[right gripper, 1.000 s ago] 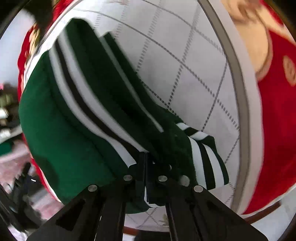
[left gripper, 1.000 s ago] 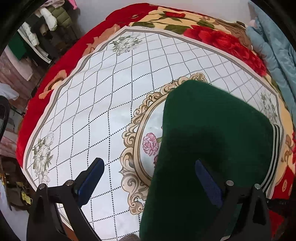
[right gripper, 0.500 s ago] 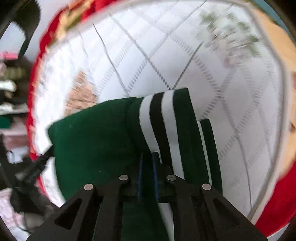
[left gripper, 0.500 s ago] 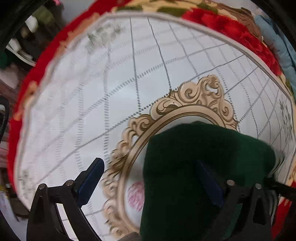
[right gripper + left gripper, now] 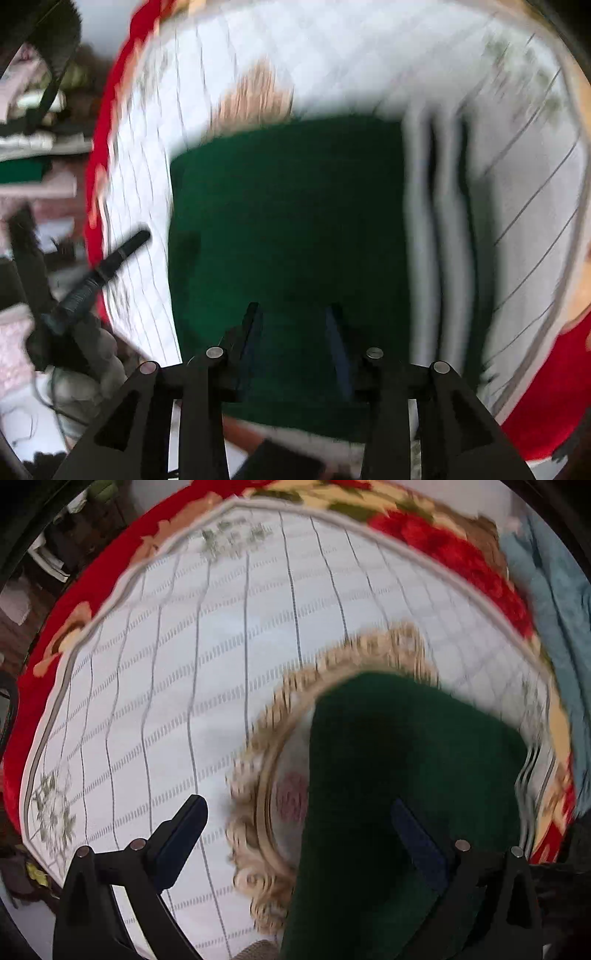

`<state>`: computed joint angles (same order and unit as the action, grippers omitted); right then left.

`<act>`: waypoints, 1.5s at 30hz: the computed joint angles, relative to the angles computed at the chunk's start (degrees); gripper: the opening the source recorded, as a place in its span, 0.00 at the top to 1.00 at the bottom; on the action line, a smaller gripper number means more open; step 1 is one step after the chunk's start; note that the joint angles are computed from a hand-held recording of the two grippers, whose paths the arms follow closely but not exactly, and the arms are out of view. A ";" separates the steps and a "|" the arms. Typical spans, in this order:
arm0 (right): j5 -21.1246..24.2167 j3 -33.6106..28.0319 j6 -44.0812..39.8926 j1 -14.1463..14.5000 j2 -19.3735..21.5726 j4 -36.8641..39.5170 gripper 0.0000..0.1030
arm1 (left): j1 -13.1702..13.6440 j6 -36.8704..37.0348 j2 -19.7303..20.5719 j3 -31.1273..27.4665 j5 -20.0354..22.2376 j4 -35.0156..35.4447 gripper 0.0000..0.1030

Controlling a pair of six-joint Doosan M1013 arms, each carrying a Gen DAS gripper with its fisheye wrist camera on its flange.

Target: Fold large clothes

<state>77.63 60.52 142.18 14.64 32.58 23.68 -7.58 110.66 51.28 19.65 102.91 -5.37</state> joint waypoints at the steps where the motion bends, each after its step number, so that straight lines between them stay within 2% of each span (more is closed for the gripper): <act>1: 2.06 -0.03 -0.50 0.86 1.40 0.22 0.63 | -0.36 1.28 -1.64 4.23 -1.21 1.18 0.00; 2: 3.43 0.29 -1.09 1.63 2.52 -0.27 0.64 | -0.81 2.54 -3.15 9.35 -1.72 2.73 0.00; 3: 2.66 1.09 -0.34 2.32 3.64 -1.27 0.64 | -1.00 1.95 -3.83 12.06 -1.93 3.39 0.00; 4: 1.92 1.47 1.12 2.38 4.03 -1.68 0.64 | -0.79 0.82 -3.89 12.84 -1.54 2.50 0.00; 6: 5.08 -1.59 3.75 1.89 5.85 -0.62 0.60 | -0.24 -0.75 -3.92 12.64 -1.62 0.40 0.00; 7: 4.71 -1.66 3.63 1.56 5.73 0.44 0.57 | -0.08 -1.02 -3.72 11.72 -1.15 -0.08 0.00; 10: -5.61 4.78 3.61 0.67 0.16 1.73 0.56 | 0.95 -2.07 -4.30 9.82 -1.84 -2.92 0.00; 12: -11.01 8.91 6.70 0.88 -4.54 -3.72 0.44 | 1.72 -2.53 -5.25 10.09 -3.86 -4.43 0.00; 14: -16.21 12.98 10.53 1.34 -8.51 -9.98 0.03 | 2.32 -2.43 -5.99 10.94 -5.27 -5.60 0.00; 15: -17.86 14.81 12.30 1.29 -10.11 -13.38 0.00 | 2.53 -2.42 -6.19 11.63 -5.72 -6.00 0.00; 17: -17.96 18.09 12.75 1.06 -11.94 -16.47 0.00 | 2.70 -2.85 -5.77 12.27 -4.77 -5.66 0.01; 19: -18.67 20.75 8.59 -0.50 -11.63 -10.48 0.00 | 2.52 -3.68 -6.49 14.48 -5.04 -6.07 0.01; 22: -24.15 24.30 2.16 -0.88 -11.00 -2.29 0.00 | 2.22 -2.45 -7.23 17.18 -6.43 -6.16 0.01; 24: -21.54 23.59 -0.71 -1.00 -8.66 -0.18 0.00 | 1.94 -1.53 -7.55 17.69 -7.07 -5.79 0.01; 26: -20.22 23.11 5.49 -0.57 -8.46 -3.61 0.00 | 1.98 -0.94 -7.37 17.13 -6.75 -5.71 0.01; 28: -15.79 19.88 14.71 1.34 -7.68 -13.72 0.00 | 1.67 -0.42 -7.28 17.05 -7.09 -5.22 0.01; 29: -13.80 19.08 16.21 1.55 -7.82 -15.91 0.00 | 1.65 -0.09 -7.17 16.82 -7.14 -5.10 0.01; 30: -14.79 19.86 16.06 1.27 -8.30 -15.11 0.00 | 1.74 0.07 -6.77 16.24 -6.87 -5.26 0.01; 31: -18.78 21.79 14.21 0.57 -9.09 -11.30 0.00 | 1.79 -0.05 -6.45 15.83 -6.49 -5.57 0.01; 32: -25.77 24.99 10.53 -0.06 -9.84 -4.49 0.00 | 1.94 -0.44 -5.86 15.03 -5.63 -6.28 0.01; 33: -30.00 27.17 6.07 -0.77 -9.83 3.01 0.00 | 2.09 -1.04 -5.08 13.92 -4.54 -7.31 0.01; 34: -31.23 28.01 1.25 -1.25 -9.32 8.08 0.00 | 2.28 -1.38 -4.52 13.14 -3.70 -8.31 0.01; 36: -29.99 26.79 -6.40 -1.56 -7.67 10.79 0.00 | 2.76 -1.58 -3.47 11.90 -2.22 -11.32 0.01; 40: -30.94 25.63 -14.25 -2.27 -6.69 16.34 0.02 | 3.33 -2.57 -1.64 9.62 0.47 -16.69 0.01; 42: -31.80 26.93 -16.42 -1.99 -8.01 19.84 0.11 | 3.44 -2.52 -0.69 8.03 1.71 -18.31 0.01; 43: -32.90 28.30 -19.50 -2.71 -8.79 24.30 0.20 | 3.38 -1.94 -0.34 7.25 1.94 -18.41 0.01; 44: -35.12 30.05 -24.55 -3.16 -9.28 31.76 0.30 | 3.23 -1.54 -0.01 6.56 2.12 -18.37 0.01; 45: -37.55 32.41 -28.78 -3.79 -10.75 39.26 0.33 | 3.22 -1.07 0.51 5.44 2.71 -18.58 0.01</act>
